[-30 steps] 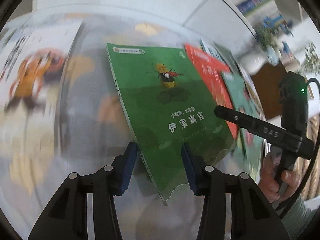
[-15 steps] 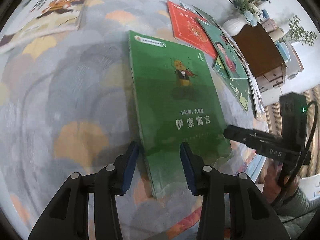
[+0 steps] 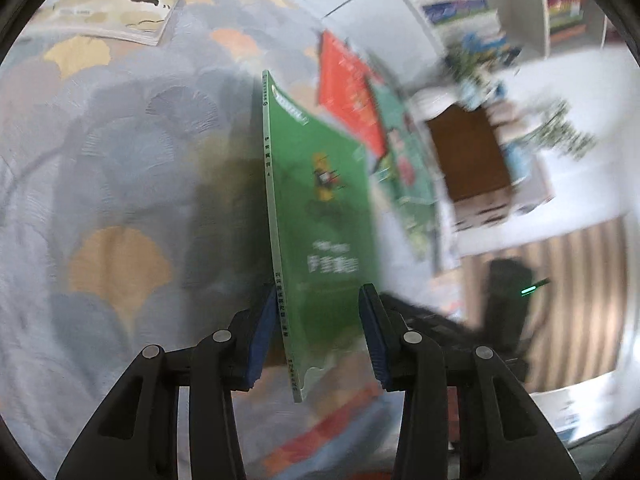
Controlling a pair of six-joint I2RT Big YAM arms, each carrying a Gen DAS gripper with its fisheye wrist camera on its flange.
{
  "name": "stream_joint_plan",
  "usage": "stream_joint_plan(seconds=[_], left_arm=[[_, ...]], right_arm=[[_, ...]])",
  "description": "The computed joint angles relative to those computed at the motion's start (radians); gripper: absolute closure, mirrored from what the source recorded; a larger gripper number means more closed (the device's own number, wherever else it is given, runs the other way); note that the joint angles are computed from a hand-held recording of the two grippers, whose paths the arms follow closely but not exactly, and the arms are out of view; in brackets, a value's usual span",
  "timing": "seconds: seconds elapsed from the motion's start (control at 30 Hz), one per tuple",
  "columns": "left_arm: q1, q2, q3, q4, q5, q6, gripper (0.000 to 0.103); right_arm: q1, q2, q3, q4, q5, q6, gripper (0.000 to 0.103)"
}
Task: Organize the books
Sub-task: 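Close the left tool on the green book's edge, then lift the green book with the left tool and carry it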
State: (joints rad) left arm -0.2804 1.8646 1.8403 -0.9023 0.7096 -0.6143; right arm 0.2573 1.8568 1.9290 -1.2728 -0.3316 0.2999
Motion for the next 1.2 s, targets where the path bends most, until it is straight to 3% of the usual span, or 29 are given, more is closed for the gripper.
stream_joint_plan(seconds=[0.1, 0.2, 0.27, 0.47, 0.63, 0.77, 0.87, 0.9, 1.03, 1.13, 1.2], left_arm=[[0.001, 0.006, 0.004, 0.024, 0.025, -0.032, 0.065], [-0.021, 0.038, 0.066, -0.066, -0.029, 0.039, 0.073], [-0.039, 0.064, 0.109, -0.13, -0.066, 0.085, 0.086], [-0.058, 0.096, 0.151, -0.174, -0.065, 0.113, 0.093], [-0.048, 0.084, 0.141, -0.11, 0.001, 0.062, 0.093], [-0.041, 0.086, 0.139, -0.065, 0.049, 0.0, 0.093], [-0.036, 0.081, 0.12, -0.011, 0.088, -0.062, 0.093], [-0.036, 0.081, 0.118, 0.003, 0.097, -0.08, 0.093], [-0.029, 0.072, 0.09, 0.09, 0.148, -0.177, 0.093], [-0.019, 0.059, 0.047, 0.186, 0.182, -0.275, 0.093], [-0.019, 0.056, 0.037, 0.21, 0.183, -0.301, 0.093]], right_arm=[[-0.008, -0.01, -0.015, 0.008, -0.019, 0.011, 0.068], [-0.001, -0.007, -0.011, 0.008, -0.008, 0.009, 0.068], [0.001, -0.004, -0.008, 0.01, -0.006, 0.01, 0.068], [-0.009, 0.0, -0.012, 0.023, -0.048, 0.042, 0.068], [-0.045, 0.015, 0.003, -0.006, -0.154, 0.079, 0.068], [-0.076, -0.003, -0.032, 0.017, -0.229, 0.136, 0.064], [-0.092, -0.019, -0.059, 0.048, -0.261, 0.169, 0.049], [-0.098, -0.027, -0.073, 0.065, -0.273, 0.183, 0.045], [-0.121, -0.044, -0.127, 0.132, -0.371, 0.252, 0.043], [-0.138, -0.058, -0.19, 0.23, -0.472, 0.353, 0.042], [-0.143, -0.061, -0.223, 0.292, -0.529, 0.414, 0.042]])
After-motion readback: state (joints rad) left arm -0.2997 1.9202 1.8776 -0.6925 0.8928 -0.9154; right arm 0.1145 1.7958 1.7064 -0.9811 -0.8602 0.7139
